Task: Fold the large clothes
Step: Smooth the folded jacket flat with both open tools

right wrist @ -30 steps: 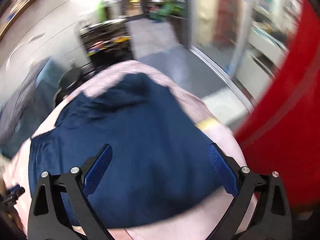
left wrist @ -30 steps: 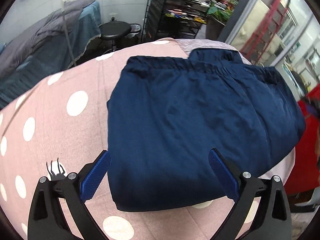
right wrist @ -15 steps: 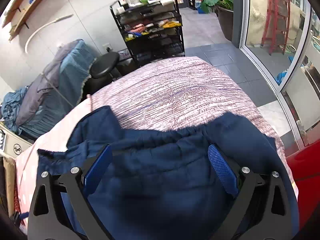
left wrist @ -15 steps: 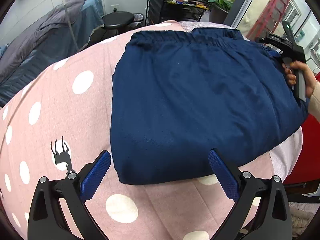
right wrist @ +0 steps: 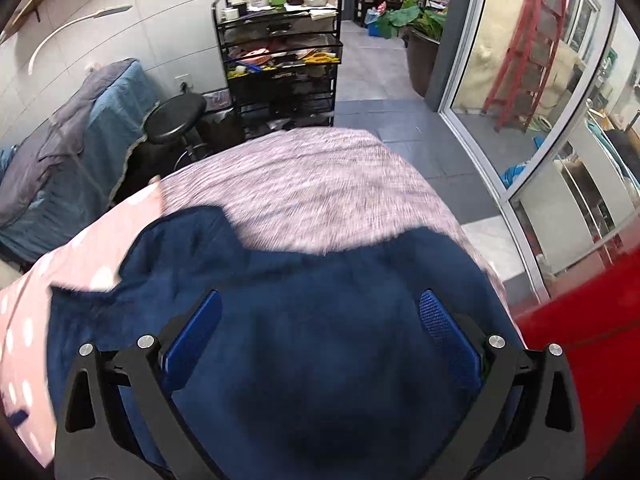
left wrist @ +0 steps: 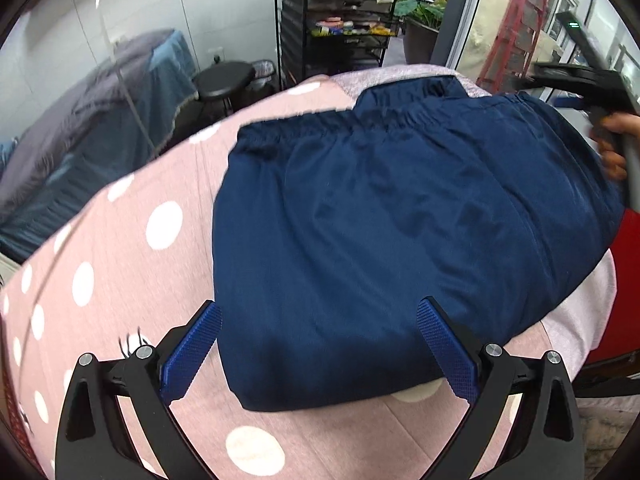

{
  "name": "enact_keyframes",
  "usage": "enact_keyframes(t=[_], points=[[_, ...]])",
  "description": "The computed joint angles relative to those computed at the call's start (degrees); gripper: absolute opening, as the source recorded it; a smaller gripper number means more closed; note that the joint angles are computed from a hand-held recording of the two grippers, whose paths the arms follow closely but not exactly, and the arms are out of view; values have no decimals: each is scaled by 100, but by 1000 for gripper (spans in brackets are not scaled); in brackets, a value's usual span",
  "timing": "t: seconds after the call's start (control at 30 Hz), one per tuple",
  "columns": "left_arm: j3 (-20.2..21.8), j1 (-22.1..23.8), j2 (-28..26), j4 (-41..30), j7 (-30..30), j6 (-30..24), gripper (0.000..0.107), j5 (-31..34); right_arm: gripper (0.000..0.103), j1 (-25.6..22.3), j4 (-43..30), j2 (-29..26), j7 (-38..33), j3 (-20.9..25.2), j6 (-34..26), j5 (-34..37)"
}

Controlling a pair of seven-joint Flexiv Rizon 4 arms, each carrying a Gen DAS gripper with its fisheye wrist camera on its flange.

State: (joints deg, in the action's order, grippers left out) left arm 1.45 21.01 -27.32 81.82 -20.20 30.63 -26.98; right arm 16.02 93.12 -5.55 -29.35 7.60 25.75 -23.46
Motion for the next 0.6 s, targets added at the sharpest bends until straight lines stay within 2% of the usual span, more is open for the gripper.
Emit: enact_keyframes(t=[0.07, 0.17, 0.27, 0.47, 0.6], points=[[-6, -55, 68, 112, 111, 137, 96, 52, 98, 136, -88, 203, 5, 136, -535, 76], [47, -118, 57, -12, 65, -259, 96, 315, 98, 326, 21, 572, 86, 383, -895, 195], [51, -136, 156, 108, 33, -259, 96, 263, 98, 542, -26, 743, 265, 588, -1486, 320], [73, -205, 435, 333, 104, -122, 96, 216, 98, 977, -400, 626, 376, 790, -2694, 145], [187, -292, 495, 180, -318, -419, 96, 434, 98, 1225, -725, 488, 266, 815, -3150, 193]])
